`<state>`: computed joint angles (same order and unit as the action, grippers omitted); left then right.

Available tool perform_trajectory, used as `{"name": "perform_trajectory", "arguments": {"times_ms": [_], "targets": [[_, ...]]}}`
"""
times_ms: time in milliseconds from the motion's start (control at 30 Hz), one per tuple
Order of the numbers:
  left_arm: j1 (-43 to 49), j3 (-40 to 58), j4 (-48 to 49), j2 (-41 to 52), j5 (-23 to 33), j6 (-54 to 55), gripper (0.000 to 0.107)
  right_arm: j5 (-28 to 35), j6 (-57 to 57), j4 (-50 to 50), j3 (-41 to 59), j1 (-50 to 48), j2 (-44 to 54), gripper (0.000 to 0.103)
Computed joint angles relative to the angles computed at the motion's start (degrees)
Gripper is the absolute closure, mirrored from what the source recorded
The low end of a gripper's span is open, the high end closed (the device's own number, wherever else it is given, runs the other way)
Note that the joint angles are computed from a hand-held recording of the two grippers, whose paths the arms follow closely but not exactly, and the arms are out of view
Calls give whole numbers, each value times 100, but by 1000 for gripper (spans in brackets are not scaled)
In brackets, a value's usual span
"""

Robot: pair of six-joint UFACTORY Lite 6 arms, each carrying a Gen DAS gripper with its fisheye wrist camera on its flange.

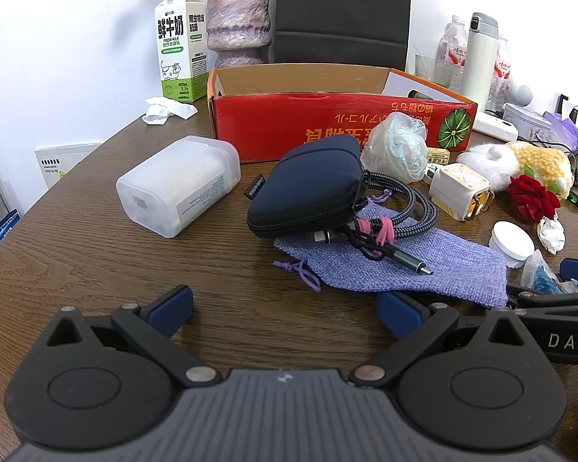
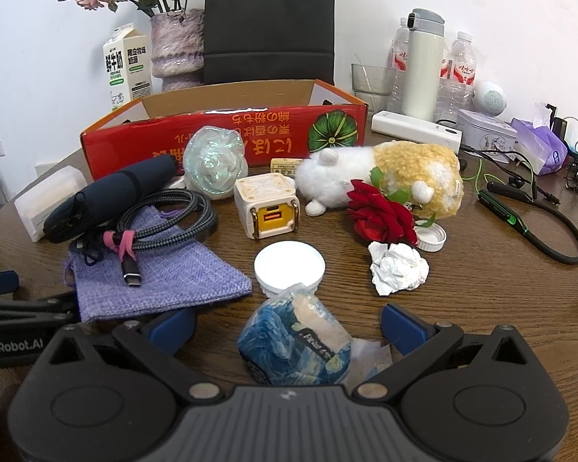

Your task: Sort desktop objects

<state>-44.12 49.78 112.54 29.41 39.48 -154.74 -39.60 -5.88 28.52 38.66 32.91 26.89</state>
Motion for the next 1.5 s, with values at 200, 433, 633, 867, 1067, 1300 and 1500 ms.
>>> {"name": "perform_trajectory", "arguments": {"times_ms": [200, 433, 633, 867, 1067, 1300, 1500], "targets": [[3, -3, 3, -4, -2, 5, 4, 3, -49, 116, 27, 33, 16, 0], [44, 88, -15, 55, -35, 55, 4, 10, -86, 181, 54, 56, 30, 0], [44, 85, -9, 54, -34, 47, 4, 14, -81, 171, 53, 50, 27, 0], [42, 84, -1, 57, -29, 44, 4, 12, -87, 179, 50, 51, 26, 0], [44, 99, -7, 66, -34, 56, 4, 13, -95, 197, 45, 48, 21, 0], [42, 173, -67, 114, -32, 94, 4, 90, -135, 69, 26, 20, -21, 0], [-64, -184, 325, -167, 114, -71, 4, 511, -25, -474, -99, -188, -300, 0]]}}
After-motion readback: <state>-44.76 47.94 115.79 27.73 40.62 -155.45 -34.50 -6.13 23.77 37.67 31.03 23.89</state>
